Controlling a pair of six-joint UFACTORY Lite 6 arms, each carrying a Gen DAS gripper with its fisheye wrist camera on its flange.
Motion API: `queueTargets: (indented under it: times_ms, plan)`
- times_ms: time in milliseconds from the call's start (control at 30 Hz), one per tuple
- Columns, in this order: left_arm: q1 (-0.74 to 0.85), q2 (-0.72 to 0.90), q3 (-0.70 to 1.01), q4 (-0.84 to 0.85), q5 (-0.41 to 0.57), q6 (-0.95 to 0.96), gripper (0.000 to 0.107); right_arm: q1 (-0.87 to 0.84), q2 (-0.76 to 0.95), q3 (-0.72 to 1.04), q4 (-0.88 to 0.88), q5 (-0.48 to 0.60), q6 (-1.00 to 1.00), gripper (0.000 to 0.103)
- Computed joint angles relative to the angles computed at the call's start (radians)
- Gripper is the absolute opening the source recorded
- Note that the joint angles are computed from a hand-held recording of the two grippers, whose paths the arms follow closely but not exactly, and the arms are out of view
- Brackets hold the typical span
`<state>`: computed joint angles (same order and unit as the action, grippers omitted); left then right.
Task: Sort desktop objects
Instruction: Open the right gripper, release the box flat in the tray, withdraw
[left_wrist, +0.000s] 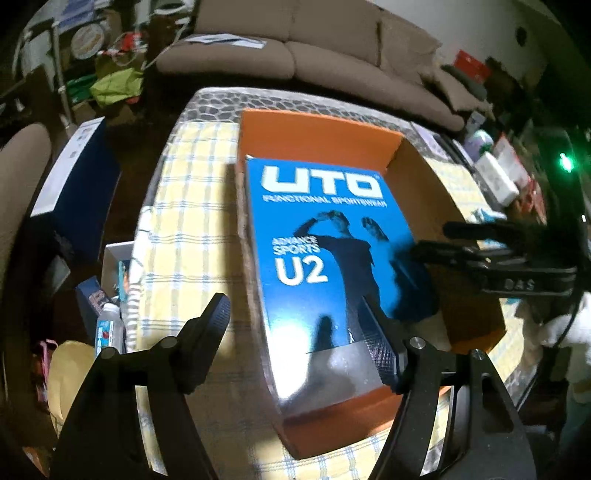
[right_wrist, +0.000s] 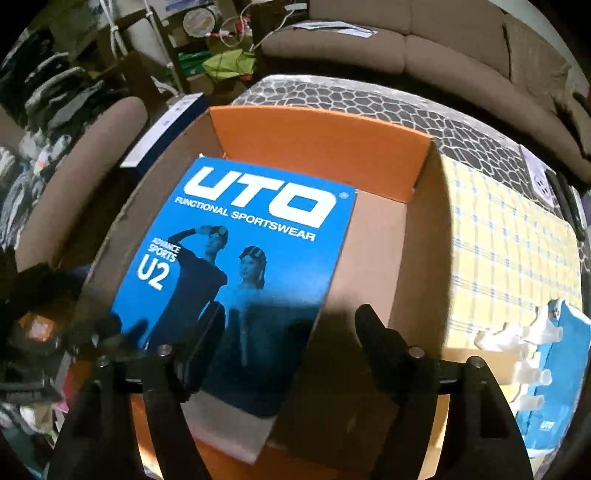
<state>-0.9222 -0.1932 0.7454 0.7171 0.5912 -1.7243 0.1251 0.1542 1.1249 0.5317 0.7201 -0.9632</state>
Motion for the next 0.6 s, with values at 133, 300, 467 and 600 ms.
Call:
queueTargets:
  times_ms: [133, 300, 467, 600]
  plan:
    - [0.006, -0.08, -0.035, -0.001, 0.017, -0.022, 0.068, -0.045, -0.044, -0.018, 0.046, 0.039, -0.051, 0.075]
    - [-0.009, -0.064, -0.032, -0.017, 0.017, -0.01, 0.068, -0.023, -0.021, 0.036, 0.062, 0.056, -0.025, 0.075]
    - [-0.04, -0.006, -0.018, 0.021, 0.002, -0.052, 0.067, 0.083, 0.11, 0.199, 0.024, 0.039, 0.134, 0.072]
    - [-0.032, -0.019, -0.03, 0.023, -0.01, -0.056, 0.067, 0.162, 0.288, 0.406, -0.026, 0.029, 0.287, 0.07]
